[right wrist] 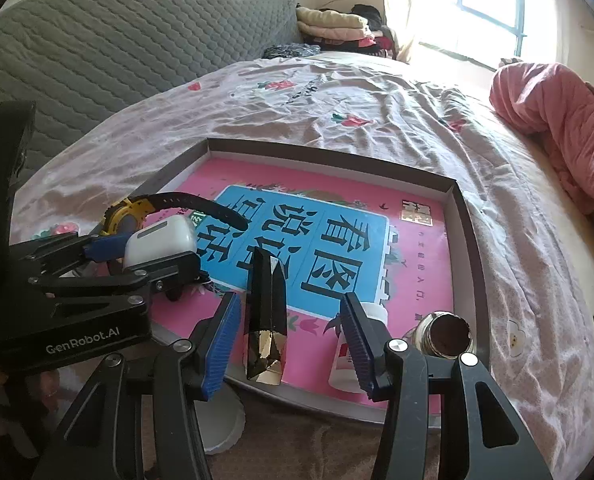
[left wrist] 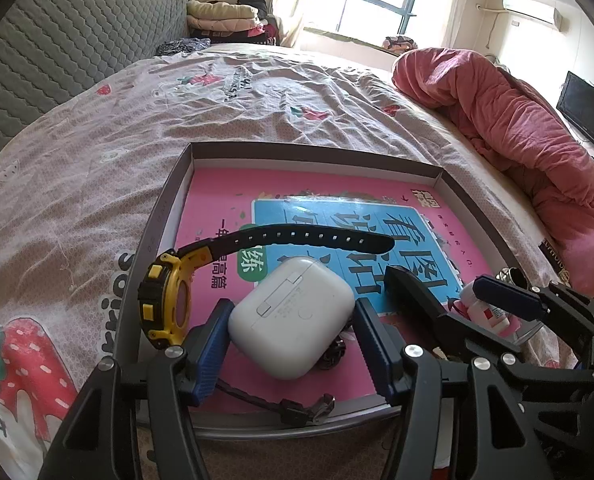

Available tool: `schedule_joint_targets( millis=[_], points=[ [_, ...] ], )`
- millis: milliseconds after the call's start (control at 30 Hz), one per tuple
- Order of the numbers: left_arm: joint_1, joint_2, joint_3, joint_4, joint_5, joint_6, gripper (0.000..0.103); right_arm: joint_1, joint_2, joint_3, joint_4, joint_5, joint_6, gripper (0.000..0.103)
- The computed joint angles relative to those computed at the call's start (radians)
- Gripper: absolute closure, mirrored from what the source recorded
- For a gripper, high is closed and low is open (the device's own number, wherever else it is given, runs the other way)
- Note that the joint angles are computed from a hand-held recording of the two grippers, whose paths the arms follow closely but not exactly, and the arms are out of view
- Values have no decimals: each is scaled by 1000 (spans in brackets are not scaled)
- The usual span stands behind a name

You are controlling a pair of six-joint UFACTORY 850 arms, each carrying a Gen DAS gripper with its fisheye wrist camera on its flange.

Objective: Organize rigid objects
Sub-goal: 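Open the right tool to release the black case while the left releases the earbuds case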

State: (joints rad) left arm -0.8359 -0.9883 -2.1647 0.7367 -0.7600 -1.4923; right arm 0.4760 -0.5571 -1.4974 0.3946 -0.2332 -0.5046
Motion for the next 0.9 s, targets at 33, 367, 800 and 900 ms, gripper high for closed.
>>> schedule_joint_targets(
  millis=[33, 367, 800, 900],
  points=[
    [0, 0, 0, 0, 0, -1, 42, 0, 0, 0, -3, 1, 1, 50],
    [2, 0, 1, -7, 9, -1, 42, 5, 2, 4, -60, 13, 49, 44],
    [0, 10, 15, 3, 17, -8, 42, 3, 9, 13, -94, 25, 86, 43],
    [-2, 13, 17, 9, 18, -13, 42, 1, 11, 15, -87, 24, 81, 43]
  ],
)
